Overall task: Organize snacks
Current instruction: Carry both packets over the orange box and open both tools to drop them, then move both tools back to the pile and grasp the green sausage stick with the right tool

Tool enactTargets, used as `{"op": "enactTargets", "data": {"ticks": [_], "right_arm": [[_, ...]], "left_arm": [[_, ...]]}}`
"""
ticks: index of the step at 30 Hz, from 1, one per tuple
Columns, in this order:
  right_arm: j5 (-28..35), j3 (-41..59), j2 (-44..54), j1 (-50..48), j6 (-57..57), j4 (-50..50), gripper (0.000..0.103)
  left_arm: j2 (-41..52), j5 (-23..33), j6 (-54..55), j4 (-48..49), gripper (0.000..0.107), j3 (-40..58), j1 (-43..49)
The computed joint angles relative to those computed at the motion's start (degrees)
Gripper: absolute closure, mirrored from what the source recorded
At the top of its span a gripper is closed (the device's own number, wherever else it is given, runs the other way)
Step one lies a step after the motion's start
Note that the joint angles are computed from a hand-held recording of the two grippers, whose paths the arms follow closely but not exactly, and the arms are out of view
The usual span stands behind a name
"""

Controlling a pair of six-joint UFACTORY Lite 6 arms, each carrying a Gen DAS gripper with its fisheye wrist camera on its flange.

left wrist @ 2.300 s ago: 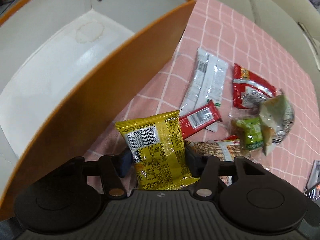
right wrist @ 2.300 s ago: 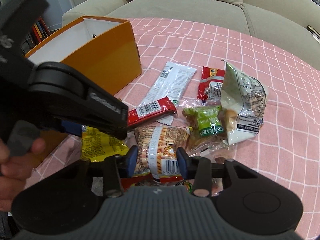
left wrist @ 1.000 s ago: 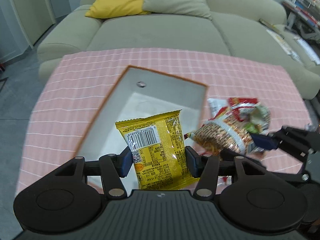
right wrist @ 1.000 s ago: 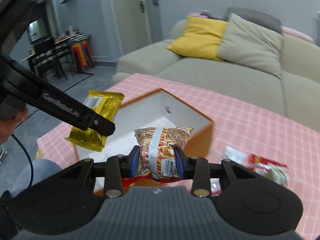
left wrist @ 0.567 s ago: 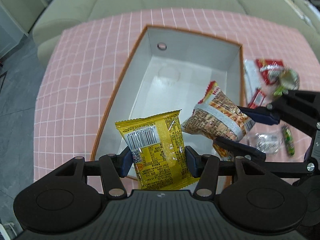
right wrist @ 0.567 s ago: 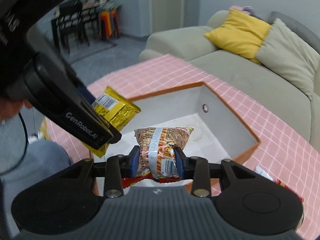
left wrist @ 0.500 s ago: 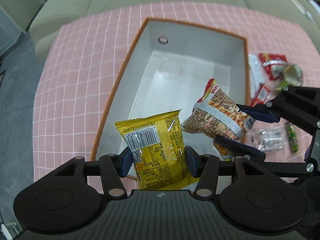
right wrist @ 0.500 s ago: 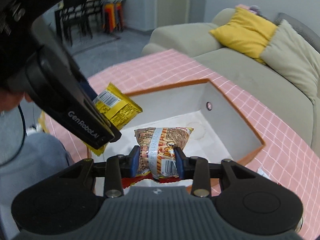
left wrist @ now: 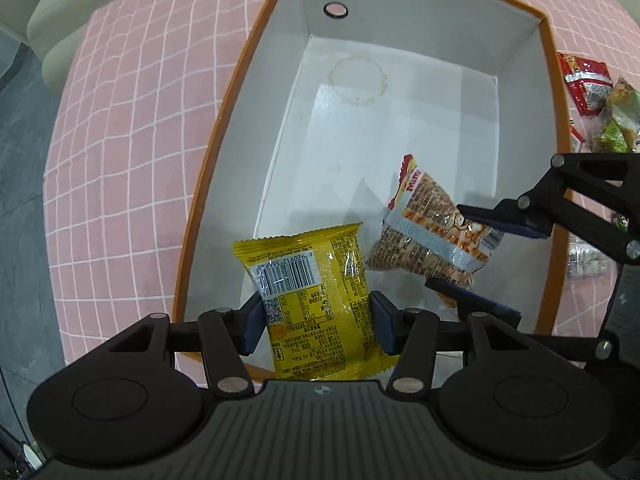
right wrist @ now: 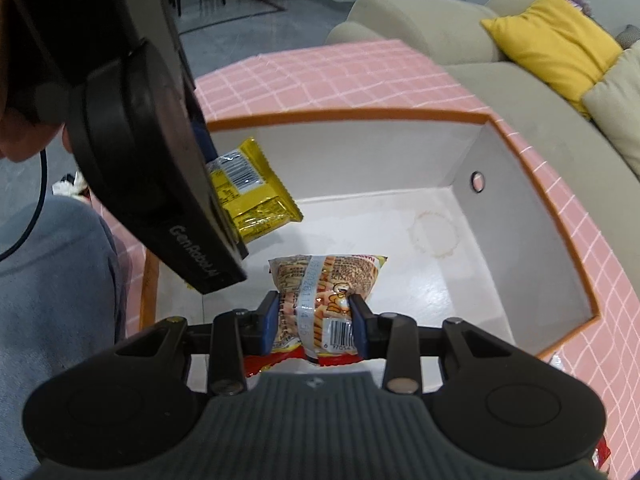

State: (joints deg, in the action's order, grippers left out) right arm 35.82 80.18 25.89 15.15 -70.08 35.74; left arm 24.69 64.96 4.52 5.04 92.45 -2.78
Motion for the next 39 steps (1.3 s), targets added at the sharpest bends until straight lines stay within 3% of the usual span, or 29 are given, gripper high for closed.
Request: {"op": "enactTargets", "data": {"ticks": [12, 15, 18, 22, 32, 39], "right_arm": [[-0.2, 6.3, 6.9, 1.9, 6.5, -5.6, 0.066], [0.3, 7.3, 7.1, 2.0, 7.7, -6.2, 0.051], [-0.2, 6.8, 6.1, 2.0, 8.1, -6.4, 0.04], [-1.4, 5.0, 3.3, 1.3, 8.0, -6.1, 0.027], [-1.7, -2.4, -6.8, -3.8, 3.6, 1.2, 0.018], [-1.9, -13.3, -19.1, -11.7, -3.2, 11.4, 0.013]], "left_arm": [[4.9, -0.3, -0.4, -0.1, 0.043, 1.6, 0.3], [4.4, -0.2, -0.5, 0.0, 0.041, 1.4, 0.3], [2.2, -1.0, -0.7, -0.5, 0.028, 0.3, 0.6], [-1.5, -1.7, -1.4, -1.2, 0.022, -1.1, 0.8], [-13.1, -2.9, -4.3, -0.1, 0.021, -5.2, -2.9], [-22.3, -6.1, -10.1, 0.7, 0.021, -8.6, -8.9]]}}
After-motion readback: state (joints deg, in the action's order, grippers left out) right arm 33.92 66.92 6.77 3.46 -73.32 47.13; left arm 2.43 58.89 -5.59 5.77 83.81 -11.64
